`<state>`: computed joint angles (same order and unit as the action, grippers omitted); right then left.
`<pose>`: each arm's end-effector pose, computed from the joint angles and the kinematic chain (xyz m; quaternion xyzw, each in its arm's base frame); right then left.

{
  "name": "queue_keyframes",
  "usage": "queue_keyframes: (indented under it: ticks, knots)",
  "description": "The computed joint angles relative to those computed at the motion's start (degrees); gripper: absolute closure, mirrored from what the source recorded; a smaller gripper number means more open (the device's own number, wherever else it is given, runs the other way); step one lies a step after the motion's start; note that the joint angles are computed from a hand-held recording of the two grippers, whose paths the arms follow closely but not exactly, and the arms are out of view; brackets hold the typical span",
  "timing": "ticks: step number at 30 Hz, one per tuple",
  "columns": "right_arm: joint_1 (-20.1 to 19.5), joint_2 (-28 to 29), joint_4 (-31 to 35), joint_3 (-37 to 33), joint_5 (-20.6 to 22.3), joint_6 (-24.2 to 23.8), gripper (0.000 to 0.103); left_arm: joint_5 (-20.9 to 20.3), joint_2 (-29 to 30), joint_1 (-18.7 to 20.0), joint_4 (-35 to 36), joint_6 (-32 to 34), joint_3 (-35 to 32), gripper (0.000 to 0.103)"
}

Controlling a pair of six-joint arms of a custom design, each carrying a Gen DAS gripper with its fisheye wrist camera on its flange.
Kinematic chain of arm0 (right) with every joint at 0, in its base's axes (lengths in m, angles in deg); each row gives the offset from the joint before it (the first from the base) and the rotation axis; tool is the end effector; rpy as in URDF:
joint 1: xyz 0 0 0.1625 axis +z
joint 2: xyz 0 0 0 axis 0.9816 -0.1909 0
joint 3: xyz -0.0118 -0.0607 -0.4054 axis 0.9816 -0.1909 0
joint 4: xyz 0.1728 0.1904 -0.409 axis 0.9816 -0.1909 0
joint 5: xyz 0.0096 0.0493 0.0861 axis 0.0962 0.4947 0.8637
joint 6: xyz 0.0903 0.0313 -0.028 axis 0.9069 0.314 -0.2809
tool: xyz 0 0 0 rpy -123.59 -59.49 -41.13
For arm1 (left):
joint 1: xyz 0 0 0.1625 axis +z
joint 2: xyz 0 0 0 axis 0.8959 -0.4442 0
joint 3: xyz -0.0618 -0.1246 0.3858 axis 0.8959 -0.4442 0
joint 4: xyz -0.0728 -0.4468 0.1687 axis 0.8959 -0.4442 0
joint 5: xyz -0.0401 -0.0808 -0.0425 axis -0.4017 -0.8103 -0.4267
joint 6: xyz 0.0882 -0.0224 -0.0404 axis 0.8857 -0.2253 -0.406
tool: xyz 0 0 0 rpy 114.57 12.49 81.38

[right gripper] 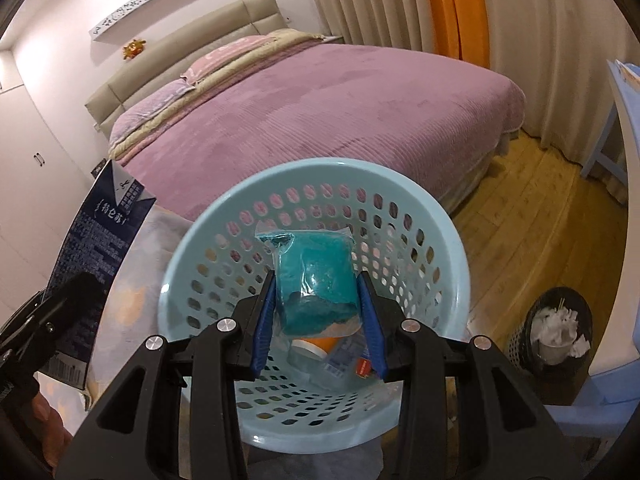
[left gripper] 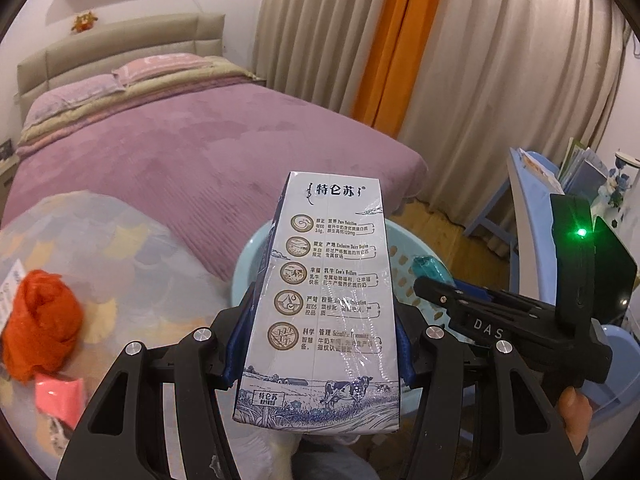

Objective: Collect trash
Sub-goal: 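Carry carton and teal packet to the basket and release both, then return both tools to the table and grasp another carton with left tool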

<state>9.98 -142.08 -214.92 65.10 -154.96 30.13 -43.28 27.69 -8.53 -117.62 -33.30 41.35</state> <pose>0.0698 -0.6792 0.2403 -0.0660 -0.8708 0.4036 0.2729 -0.2881 -0.7053 0.0494 0.3763 0.8887 -0.2253 0.1338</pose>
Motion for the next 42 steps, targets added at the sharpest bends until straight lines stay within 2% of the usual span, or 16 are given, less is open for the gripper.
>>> queue_keyframes:
  ticks: [12,15,18,20,28,42]
  knots:
    - [-1.26,0.77,2.55,-1.13,-0.28,1.86,0.065,0.85,3.76,-0.72,1.47,-0.70,-2.93,0.048]
    - [-1.86,0.22,3.21,-0.77,0.91,3.02,0.055,0.69,4.27,-0.76,2.49,-1.33,-3.69,0.047]
    - [-2.04,-0.12,2.77,-0.32,1.06,3.05,0.053,-0.58,4.17,-0.30,3.38,-2.39,-4.09,0.034]
    - [-2.11,-0.39,2.83,-0.10,1.26,3.19,0.053,-0.50,3.99,-0.29,3.22,-2.42,-3.79,0.034]
    - [-1.34,-0.86,2.02,0.88,1.71,2.08,0.053,-0.72,1.93,-0.41,1.72,-2.64,-1.43,0.034]
    - [3.68,-0.11,-1.08,1.56,1.45,-2.44,0.053,-1.28,-6.46,-0.29,-4.66,-2.58,5.94,0.034]
